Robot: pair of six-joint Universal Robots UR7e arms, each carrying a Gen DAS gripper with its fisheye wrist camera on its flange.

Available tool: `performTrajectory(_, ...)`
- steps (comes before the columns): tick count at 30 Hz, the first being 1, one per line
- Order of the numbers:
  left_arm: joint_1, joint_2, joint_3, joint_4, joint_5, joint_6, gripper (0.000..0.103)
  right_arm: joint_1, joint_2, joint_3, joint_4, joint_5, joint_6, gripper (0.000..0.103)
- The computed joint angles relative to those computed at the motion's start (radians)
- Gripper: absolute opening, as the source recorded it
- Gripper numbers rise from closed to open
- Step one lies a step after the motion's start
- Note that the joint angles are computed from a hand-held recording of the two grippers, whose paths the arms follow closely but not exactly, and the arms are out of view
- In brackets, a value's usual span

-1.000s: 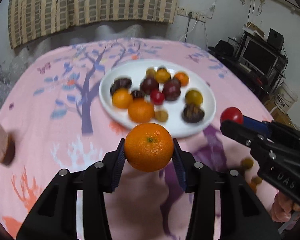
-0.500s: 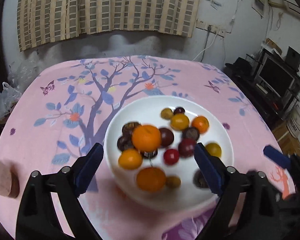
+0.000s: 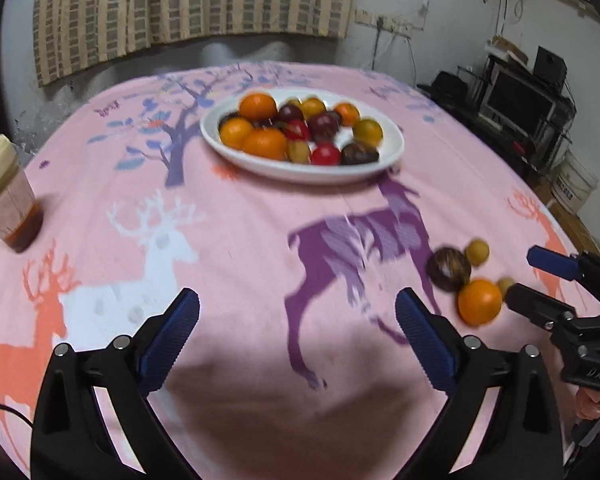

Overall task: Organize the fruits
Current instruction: 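Grasp an orange with the right tool while the left grasps a mangosteen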

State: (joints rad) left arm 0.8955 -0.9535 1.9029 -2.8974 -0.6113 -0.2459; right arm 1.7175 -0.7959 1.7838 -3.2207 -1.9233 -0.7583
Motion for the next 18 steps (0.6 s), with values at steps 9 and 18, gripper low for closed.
performTrajectory(9,-0.005,0.018,0.011,-0.049,0.057,0.032,0.097,0.0,0.051,-0.058,0.126,-0.061,0.014,0.037)
performTrajectory(18,-0.006,0.105,-0.086,-0.091,-0.129,0.238,0.091,-0.088,-0.062,0.003,0.06,0.201,0.206,0.037)
